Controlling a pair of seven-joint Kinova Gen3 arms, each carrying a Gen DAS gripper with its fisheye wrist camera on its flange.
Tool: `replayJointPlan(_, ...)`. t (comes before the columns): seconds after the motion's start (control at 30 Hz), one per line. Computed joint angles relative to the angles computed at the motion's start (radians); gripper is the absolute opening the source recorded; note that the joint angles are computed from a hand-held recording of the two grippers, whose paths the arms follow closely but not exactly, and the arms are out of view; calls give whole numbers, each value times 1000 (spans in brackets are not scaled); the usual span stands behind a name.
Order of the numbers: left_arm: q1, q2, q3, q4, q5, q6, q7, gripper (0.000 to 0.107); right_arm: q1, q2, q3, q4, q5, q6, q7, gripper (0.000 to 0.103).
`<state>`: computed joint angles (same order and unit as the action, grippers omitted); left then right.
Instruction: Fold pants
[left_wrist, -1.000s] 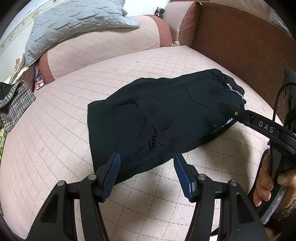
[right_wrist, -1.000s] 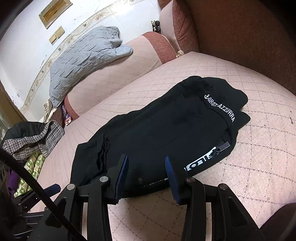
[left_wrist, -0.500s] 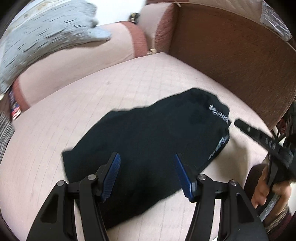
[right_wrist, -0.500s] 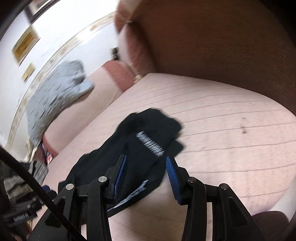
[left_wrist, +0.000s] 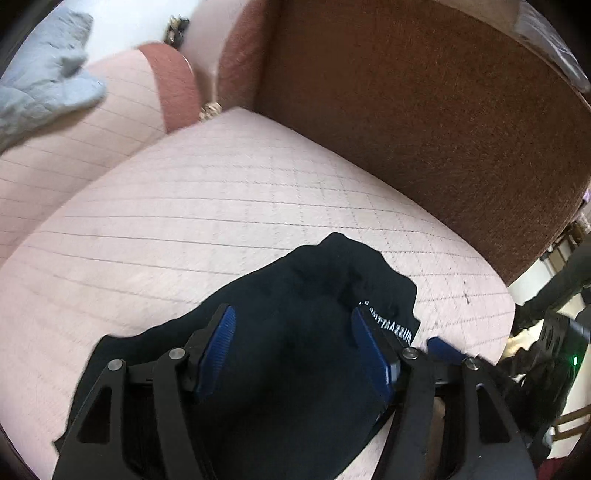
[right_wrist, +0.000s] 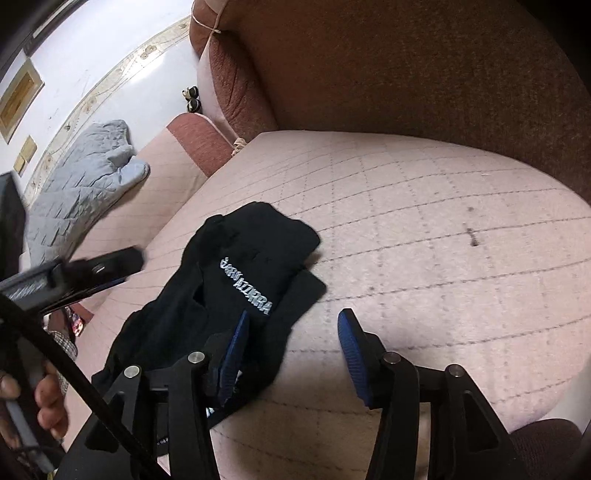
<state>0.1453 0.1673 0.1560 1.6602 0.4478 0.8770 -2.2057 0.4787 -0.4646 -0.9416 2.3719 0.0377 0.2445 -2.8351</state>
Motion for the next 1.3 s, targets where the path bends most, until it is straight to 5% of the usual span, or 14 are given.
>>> replayJointPlan(0.3, -6, 195, 26, -201, 20, 80, 66, 65, 61, 103, -46, -13, 13, -85, 37, 57)
replayJointPlan(0.67, 164, 443, 67, -526, -156, 336, 176, 71, 6, 175, 36, 17, -33, -199, 102, 53)
replayJointPlan(0.77, 239, 425, 39, -509, -239, 303, 175, 66, -112, 204, 155, 37, -58, -231, 148, 39)
replayJointPlan(0.8, 238, 412, 47, -492, -243, 291, 156, 40, -159, 218, 199, 49, -71, -259, 164, 31)
replayJointPlan(0.87, 235, 384, 43, -458, -247, 259, 142, 16, -251, 235, 288, 65, -82, -287, 175, 27)
replayJointPlan(1.1, 75, 261, 83, -309, -62, 191, 44, 12, -320, 199, 332, 61, -161, -292, 269, 19)
replayJointPlan(1.3, -93, 132, 55, -204, 126, 227, -90, 12, -268, 130, 220, -31, -178, -197, 340, 18)
